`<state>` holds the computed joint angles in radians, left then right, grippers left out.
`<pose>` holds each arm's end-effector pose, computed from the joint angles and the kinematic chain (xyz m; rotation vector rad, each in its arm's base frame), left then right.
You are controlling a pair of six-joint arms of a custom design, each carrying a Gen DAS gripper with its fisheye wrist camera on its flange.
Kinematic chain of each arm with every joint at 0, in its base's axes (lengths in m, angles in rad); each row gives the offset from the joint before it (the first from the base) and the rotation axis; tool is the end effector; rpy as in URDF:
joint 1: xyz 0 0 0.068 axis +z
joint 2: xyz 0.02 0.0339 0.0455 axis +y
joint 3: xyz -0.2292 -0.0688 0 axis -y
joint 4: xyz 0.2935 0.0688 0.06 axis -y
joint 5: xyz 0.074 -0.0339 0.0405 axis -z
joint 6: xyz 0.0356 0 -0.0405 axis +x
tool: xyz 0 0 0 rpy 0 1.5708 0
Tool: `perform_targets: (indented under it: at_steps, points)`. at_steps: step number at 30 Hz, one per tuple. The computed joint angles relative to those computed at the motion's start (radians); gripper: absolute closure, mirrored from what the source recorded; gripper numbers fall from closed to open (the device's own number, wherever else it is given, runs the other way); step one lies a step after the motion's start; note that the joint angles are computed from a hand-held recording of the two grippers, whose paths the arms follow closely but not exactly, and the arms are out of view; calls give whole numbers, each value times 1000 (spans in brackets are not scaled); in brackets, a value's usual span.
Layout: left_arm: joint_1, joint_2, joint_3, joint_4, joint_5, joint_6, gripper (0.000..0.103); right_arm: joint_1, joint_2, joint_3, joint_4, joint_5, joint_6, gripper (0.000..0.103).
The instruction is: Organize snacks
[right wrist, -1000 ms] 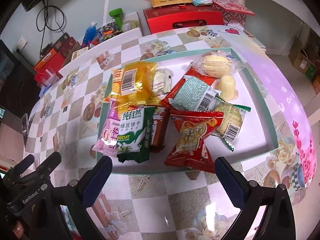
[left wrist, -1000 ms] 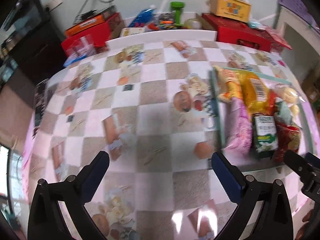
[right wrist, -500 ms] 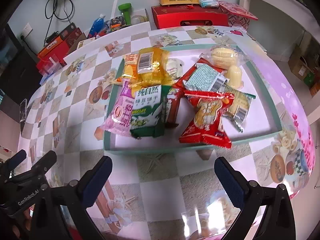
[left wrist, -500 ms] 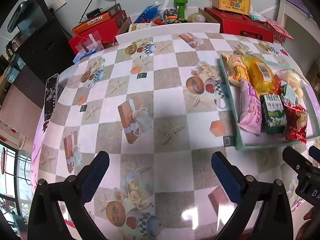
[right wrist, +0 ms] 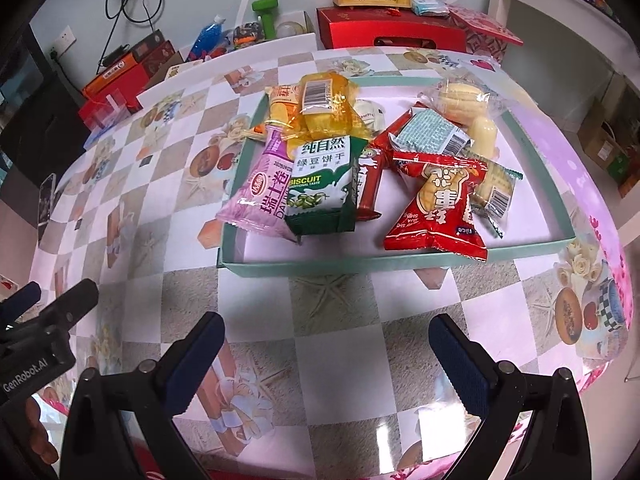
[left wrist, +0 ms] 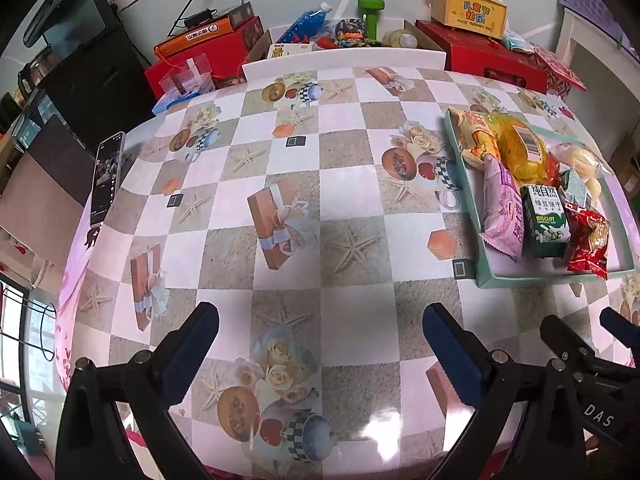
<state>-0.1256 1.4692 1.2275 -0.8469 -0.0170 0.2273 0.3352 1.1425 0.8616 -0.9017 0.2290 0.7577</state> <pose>0.3442 -0.0429 0.2324 0.4615 2.6200 0.0558 0.2525 0.0794 0.1977 0.6243 2.6206 0.0105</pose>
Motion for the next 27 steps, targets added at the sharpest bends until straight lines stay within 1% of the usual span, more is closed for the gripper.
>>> perform_targets:
  at_steps: [27]
  points:
    - [0, 5, 10, -25, 0, 2, 1, -1, -32, 27, -46, 38, -2, 0]
